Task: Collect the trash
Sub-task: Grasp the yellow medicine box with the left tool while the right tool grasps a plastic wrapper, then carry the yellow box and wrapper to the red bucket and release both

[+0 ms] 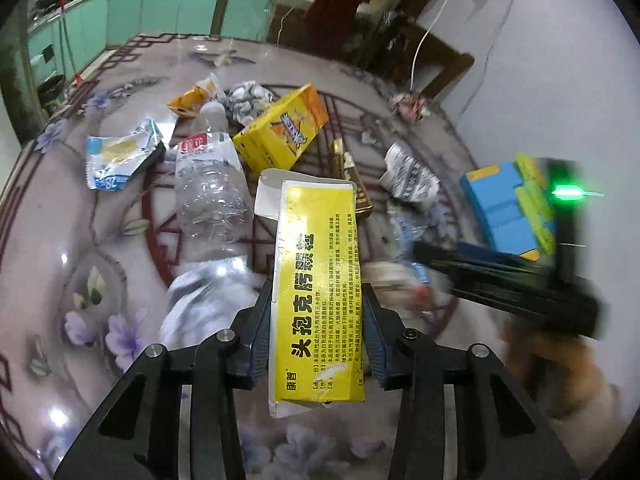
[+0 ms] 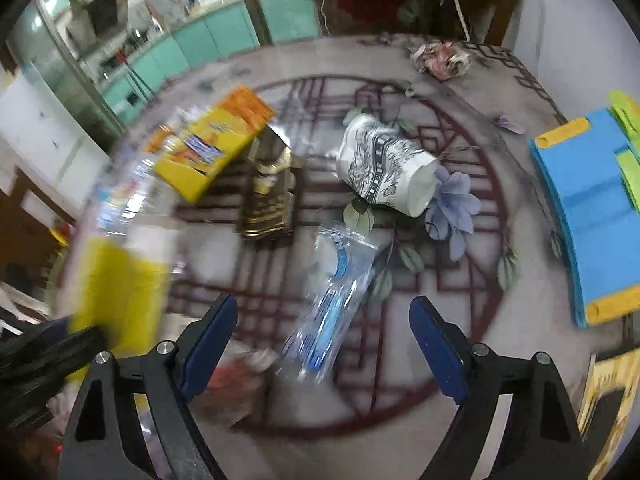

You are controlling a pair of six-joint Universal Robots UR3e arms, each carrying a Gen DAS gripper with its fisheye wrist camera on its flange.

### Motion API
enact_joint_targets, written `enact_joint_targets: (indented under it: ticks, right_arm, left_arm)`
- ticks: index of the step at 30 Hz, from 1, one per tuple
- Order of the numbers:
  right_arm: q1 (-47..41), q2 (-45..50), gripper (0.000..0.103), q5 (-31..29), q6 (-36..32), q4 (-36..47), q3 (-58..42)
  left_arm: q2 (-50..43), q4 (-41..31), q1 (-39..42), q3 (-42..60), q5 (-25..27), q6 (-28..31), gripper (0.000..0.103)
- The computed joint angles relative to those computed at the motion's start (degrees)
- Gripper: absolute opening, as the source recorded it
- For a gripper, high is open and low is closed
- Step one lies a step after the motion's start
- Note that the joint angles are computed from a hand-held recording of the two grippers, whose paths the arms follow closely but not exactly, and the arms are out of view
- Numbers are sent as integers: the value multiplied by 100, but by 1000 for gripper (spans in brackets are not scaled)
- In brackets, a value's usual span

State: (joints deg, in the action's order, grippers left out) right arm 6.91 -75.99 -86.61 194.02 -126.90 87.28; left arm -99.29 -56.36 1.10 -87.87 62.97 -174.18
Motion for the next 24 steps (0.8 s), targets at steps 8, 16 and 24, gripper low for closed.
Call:
enact_joint_targets:
  ticks: [8, 16, 24]
  right_arm:
    - [-9, 897, 5, 32, -243, -21, -515]
    - [169, -41, 4, 315, 100, -409, -267]
    - [1708, 732, 4, -181, 708, 180, -2465]
  left_arm:
    - [565, 59, 493, -450, -404, -76, 39]
    - [1328, -38, 1320, -871, -232, 165, 39]
    - [1698, -396, 2881, -1062, -149, 1195, 39]
